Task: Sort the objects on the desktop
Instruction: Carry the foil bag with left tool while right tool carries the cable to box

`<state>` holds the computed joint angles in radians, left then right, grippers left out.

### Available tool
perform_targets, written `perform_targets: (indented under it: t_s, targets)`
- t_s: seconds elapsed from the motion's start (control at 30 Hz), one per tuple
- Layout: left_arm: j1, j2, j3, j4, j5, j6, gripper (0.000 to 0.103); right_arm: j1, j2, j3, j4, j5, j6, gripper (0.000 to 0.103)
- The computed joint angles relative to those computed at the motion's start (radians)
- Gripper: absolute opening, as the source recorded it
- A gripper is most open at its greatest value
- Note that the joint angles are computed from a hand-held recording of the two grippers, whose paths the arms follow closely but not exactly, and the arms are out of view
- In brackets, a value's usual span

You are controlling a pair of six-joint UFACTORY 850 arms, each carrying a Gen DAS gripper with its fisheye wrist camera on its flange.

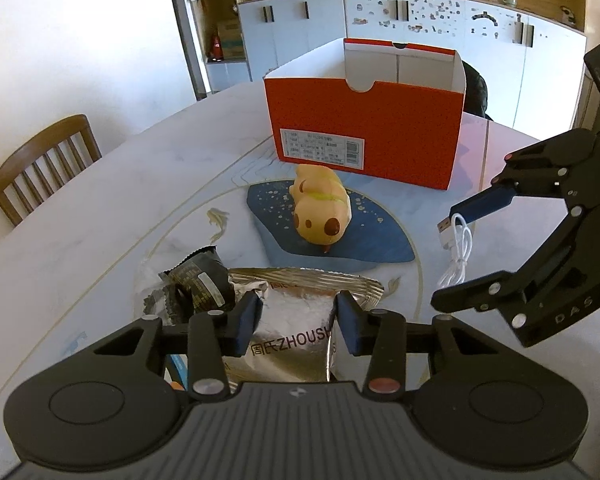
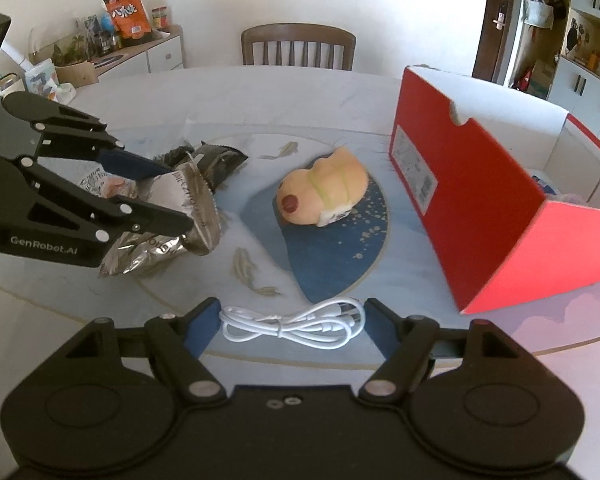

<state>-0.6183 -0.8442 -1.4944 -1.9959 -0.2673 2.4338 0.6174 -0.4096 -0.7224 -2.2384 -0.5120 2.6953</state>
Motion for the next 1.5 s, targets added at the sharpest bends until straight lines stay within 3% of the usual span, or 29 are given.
perform_targets:
  t_s: [0.77, 0.87, 1.3, 1.5]
  targets:
    - [-0.067, 0.122, 0.082, -0.202, 0.026, 0.011, 0.041, -0.043, 0.228, 0.122, -0.074, 0.024, 0.013, 0.077]
    - [-0.078, 0.124, 0.066, -0.167, 0.039, -0.058, 0.041, -0.065, 0.259, 0.135, -0.111, 0.034, 0.021, 0.077]
    - [-0.138, 0.117, -0.013, -0.195, 0.079, -0.095, 0.041, -0.210, 0.391, 0.185, -0.265, 0.107, 0.020, 0.077]
    - [-0.161, 0.076, -0.096, -0.113, 0.108, -0.201, 0.041, -0.294, 0.414, 0.193, -0.400, 0.122, 0.088, 0.077]
